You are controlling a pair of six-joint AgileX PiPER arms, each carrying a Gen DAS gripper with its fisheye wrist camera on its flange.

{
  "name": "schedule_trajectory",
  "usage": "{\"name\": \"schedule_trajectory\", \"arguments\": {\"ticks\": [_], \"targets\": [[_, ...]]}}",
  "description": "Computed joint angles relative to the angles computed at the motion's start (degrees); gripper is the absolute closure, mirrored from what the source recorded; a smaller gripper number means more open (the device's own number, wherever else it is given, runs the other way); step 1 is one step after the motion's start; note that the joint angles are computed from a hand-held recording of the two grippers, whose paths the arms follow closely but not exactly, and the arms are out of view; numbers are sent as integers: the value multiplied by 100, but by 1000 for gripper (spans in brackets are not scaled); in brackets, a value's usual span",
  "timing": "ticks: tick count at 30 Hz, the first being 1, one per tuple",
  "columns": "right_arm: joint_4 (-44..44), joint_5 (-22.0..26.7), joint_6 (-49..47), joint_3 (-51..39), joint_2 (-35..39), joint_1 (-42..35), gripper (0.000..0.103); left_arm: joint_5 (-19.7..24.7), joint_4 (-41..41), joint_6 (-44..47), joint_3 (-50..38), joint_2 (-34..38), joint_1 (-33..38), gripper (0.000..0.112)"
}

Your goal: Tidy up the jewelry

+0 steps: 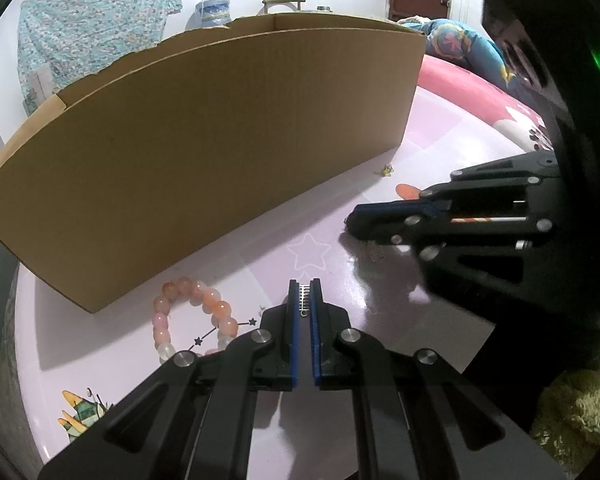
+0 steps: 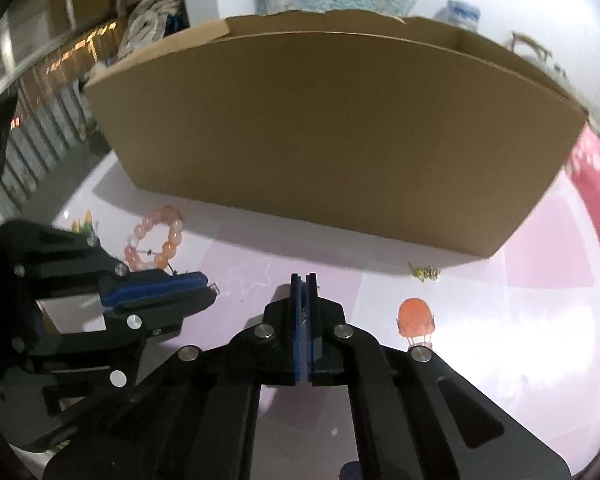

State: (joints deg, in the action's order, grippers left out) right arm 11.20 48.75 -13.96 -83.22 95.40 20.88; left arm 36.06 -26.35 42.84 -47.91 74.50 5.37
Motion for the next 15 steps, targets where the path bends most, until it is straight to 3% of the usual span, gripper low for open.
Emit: {"name": "schedule_trajectory", "arguments": {"ticks": [5, 15], "targets": [[996, 222, -384, 0, -187, -585, 103, 44, -143, 137, 12, -60, 99, 108], [1844, 771, -874, -371, -475, -1313, 103, 411, -571, 468, -133, -483, 381, 108]]}}
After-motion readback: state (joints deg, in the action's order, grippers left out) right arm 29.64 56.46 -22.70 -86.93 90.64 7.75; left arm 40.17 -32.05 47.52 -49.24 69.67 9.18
